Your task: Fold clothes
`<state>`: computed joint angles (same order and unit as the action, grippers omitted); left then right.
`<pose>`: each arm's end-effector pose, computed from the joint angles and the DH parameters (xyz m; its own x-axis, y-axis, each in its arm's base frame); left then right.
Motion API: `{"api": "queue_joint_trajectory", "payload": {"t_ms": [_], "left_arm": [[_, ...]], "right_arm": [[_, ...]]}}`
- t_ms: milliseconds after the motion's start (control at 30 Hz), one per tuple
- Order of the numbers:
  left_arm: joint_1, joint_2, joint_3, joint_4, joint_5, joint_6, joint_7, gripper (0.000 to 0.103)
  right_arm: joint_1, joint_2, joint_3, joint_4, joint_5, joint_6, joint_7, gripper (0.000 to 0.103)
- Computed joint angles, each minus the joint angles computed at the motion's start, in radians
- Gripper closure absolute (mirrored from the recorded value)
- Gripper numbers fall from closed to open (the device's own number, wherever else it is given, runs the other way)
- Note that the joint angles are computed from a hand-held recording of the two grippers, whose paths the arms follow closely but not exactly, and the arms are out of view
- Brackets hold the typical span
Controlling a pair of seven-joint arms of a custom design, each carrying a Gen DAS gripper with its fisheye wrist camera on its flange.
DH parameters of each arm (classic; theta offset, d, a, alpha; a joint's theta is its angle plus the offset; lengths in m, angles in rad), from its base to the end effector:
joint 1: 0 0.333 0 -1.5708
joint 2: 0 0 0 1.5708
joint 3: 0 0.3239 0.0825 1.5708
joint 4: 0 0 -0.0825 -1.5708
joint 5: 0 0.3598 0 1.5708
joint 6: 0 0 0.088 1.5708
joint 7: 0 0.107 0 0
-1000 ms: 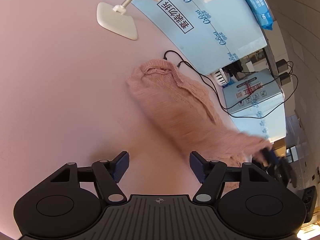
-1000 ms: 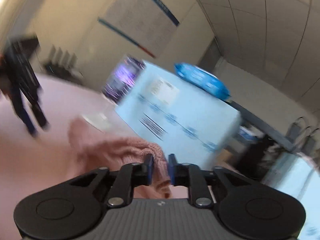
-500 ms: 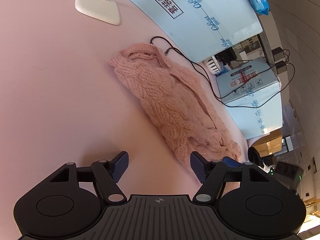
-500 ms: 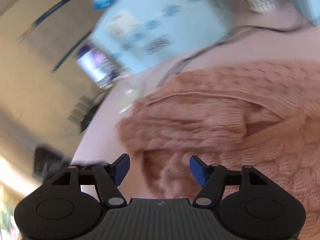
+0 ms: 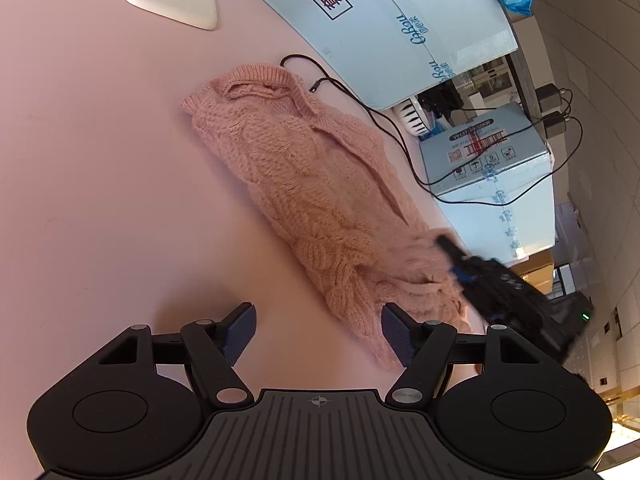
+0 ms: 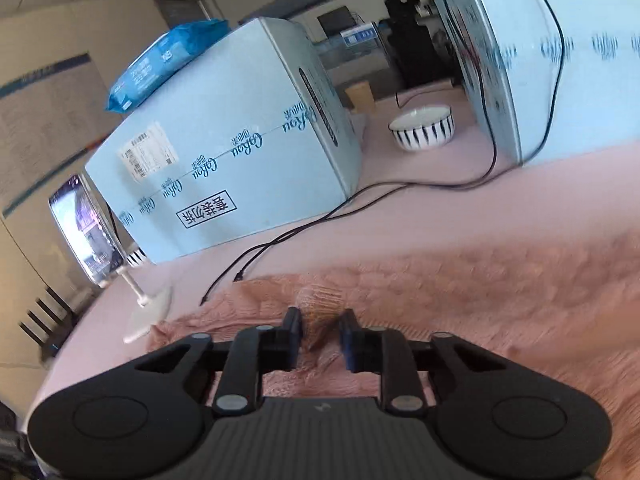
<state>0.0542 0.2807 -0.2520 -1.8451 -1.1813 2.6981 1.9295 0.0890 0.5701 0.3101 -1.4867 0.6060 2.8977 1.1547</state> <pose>0.6343 -0.0813 0.4449 0.1424 -0.6358 0.7586 -0.7926 -0.5323 -0.2973 0.7058 0.2005 0.4596 0.3180 -0.8691 -0.3789 -0.6907 0.0614 -0.7205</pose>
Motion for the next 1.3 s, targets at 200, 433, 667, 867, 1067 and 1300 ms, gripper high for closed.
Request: {"api": "queue_joint_trajectory", "payload": {"t_ms": [200, 433, 667, 867, 1067, 1300], "left_arm": [[0.001, 0.054, 0.001, 0.072, 0.030, -0.012, -0.088, 0.020], [-0.016, 0.152, -0.006, 0.203, 0.226, 0.008, -0.297, 0.017], [-0.043, 0.216, -0.017, 0.278, 0.440, 0.064, -0.399, 0.019], [-0.191, 0.248, 0.139, 0.334, 0.802, 0.077, -0.662, 0.063], [-0.144, 0.196, 0.079, 0.274, 0.895, 0.079, -0.699, 0.088], [-0.046, 0.021, -0.022, 0.058, 0.739, 0.077, -0.602, 0.083]], "right_arm": [[-0.114, -0.007, 0.024, -0.001, 0.141, -0.077, 0.004, 0.036], [-0.230, -0.173, 0.010, -0.227, 0.448, 0.113, -0.110, 0.022], [-0.227, -0.192, -0.091, -0.331, 0.379, 0.120, 0.000, 0.015], [-0.250, -0.070, 0.003, -0.186, 0.493, 0.159, -0.224, 0.059], [-0.331, -0.154, 0.073, -0.266, 0.506, 0.143, -0.314, 0.095], [-0.321, -0.328, -0.034, -0.449, 0.458, 0.044, -0.133, 0.075]]}}
